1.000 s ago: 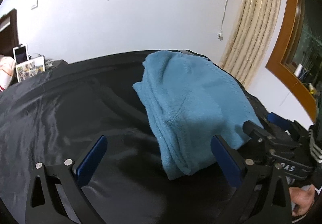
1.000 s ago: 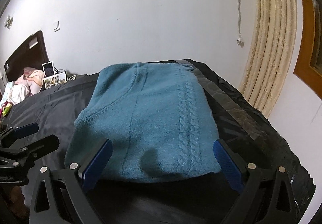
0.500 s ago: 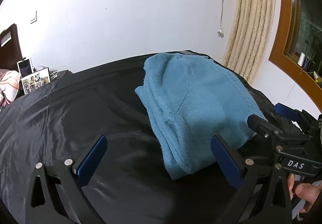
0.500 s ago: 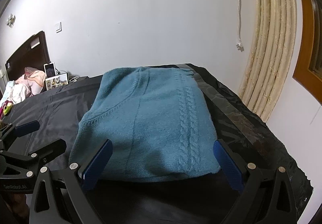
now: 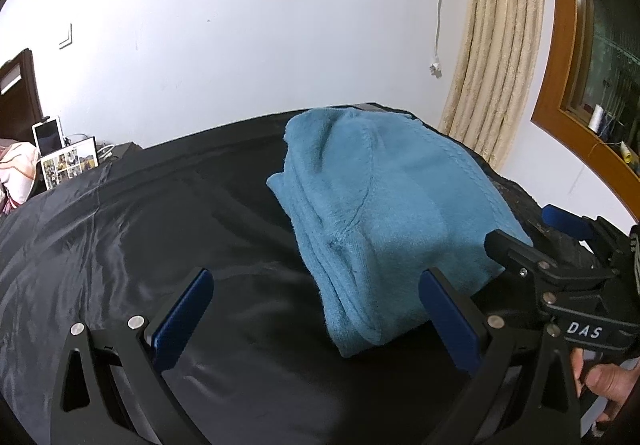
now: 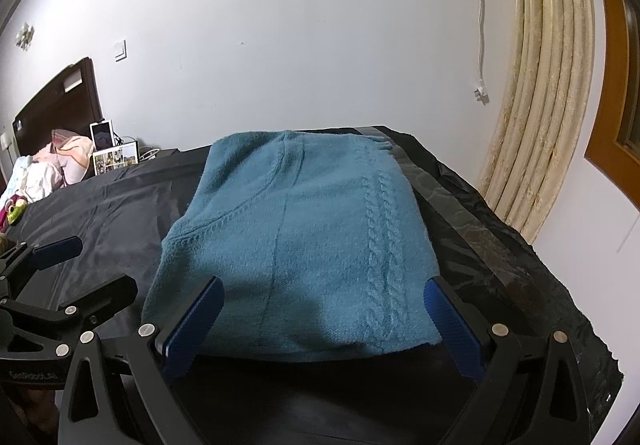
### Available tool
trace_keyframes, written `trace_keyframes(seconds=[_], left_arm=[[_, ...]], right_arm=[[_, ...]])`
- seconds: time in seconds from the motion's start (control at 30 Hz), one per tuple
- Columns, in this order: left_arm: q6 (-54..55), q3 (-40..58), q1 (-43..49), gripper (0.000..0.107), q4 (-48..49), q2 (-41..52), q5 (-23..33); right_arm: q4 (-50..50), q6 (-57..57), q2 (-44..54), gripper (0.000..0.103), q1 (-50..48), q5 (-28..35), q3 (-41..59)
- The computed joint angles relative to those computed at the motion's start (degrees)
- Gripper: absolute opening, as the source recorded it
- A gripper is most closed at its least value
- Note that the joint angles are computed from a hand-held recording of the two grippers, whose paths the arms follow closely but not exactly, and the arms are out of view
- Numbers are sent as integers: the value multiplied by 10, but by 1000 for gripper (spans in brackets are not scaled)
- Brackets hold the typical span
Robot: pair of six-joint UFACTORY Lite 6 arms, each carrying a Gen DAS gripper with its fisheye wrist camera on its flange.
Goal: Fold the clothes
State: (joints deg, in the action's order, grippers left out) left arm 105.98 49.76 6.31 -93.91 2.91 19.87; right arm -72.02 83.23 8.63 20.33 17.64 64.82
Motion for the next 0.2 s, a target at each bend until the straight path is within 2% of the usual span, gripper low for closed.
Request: trace_keyframes(seconds=[0.1, 0.2], left_arm=[[18, -5, -6, 103, -20, -5, -10], [-48, 11, -4, 103, 41, 7, -4]], right_arm=[[0, 0, 0, 101, 1, 1, 0], [-3, 2, 0, 101, 1, 1, 0]])
